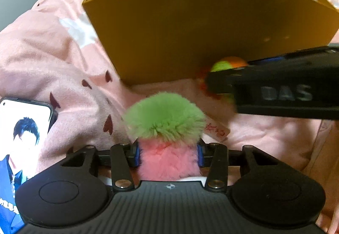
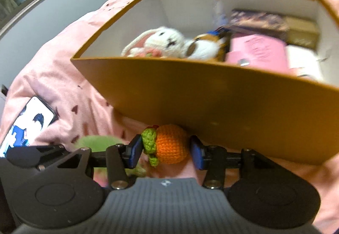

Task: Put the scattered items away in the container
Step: 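Grasp the orange crochet fruit with the right gripper while the left reaches the pink pom-pom, then close the left gripper on the pink fluffy pom-pom, then lift and carry the pom-pom and crochet fruit over the orange box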

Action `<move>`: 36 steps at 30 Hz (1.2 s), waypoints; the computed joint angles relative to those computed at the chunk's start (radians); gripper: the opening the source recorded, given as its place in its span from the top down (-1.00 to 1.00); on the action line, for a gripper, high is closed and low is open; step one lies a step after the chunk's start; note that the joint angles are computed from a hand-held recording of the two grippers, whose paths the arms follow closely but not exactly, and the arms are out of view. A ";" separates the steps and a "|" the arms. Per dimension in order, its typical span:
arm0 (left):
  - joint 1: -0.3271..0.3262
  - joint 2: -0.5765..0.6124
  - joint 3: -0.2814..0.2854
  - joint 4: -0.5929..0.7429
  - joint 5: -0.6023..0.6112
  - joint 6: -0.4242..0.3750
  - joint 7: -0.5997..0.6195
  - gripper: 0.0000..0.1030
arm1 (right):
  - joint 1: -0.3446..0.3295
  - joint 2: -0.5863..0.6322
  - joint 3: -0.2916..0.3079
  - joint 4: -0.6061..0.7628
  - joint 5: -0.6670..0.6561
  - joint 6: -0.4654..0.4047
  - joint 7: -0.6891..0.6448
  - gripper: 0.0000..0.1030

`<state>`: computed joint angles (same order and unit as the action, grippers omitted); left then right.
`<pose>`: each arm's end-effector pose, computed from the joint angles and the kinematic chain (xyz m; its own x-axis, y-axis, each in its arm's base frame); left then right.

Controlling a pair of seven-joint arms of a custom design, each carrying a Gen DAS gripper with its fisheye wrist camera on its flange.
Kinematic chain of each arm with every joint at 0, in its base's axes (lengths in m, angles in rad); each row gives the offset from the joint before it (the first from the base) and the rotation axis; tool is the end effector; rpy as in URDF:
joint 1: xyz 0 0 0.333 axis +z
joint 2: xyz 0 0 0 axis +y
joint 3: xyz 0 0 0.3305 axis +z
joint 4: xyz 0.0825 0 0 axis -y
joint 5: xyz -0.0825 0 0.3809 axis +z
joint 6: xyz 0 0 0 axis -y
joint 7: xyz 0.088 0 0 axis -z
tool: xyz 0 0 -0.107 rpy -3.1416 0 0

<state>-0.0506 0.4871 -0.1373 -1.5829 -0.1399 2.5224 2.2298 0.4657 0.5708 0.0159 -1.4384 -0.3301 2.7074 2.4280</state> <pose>0.7175 -0.1176 0.4212 -0.6352 -0.7640 -0.1136 -0.6526 0.6095 -0.4502 0.6726 0.3609 0.4526 -0.0332 -0.9630 -0.2676 -0.7685 0.1957 -0.6091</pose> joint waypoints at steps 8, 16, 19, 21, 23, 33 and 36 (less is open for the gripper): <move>0.053 -0.021 -0.083 -0.033 -0.167 -0.002 0.225 0.03 | 0.057 -0.139 -0.083 -0.175 -0.197 -0.039 0.228 0.00; -0.019 0.039 -0.013 0.064 -0.049 -0.112 0.088 -0.14 | 0.006 -0.134 -0.014 -0.193 -0.162 -0.072 0.201 0.00; -0.025 0.045 -0.011 0.071 -0.029 -0.119 0.076 -0.15 | -0.004 -0.132 -0.003 -0.199 -0.138 -0.069 0.186 -0.01; -0.026 0.051 -0.013 0.080 -0.023 -0.129 0.069 -0.16 | 0.001 -0.134 -0.009 -0.208 -0.144 -0.060 0.193 -0.01; -0.023 0.054 -0.016 0.086 -0.026 -0.135 0.065 -0.19 | 0.004 -0.137 -0.014 -0.217 -0.151 -0.047 0.205 -0.01; -0.008 0.065 -0.033 0.107 -0.074 -0.152 0.047 -0.28 | 0.009 -0.131 -0.026 -0.223 -0.173 -0.019 0.234 -0.04; -0.009 0.068 -0.034 0.111 -0.078 -0.155 0.043 -0.30 | 0.012 -0.129 -0.029 -0.220 -0.181 -0.019 0.239 -0.04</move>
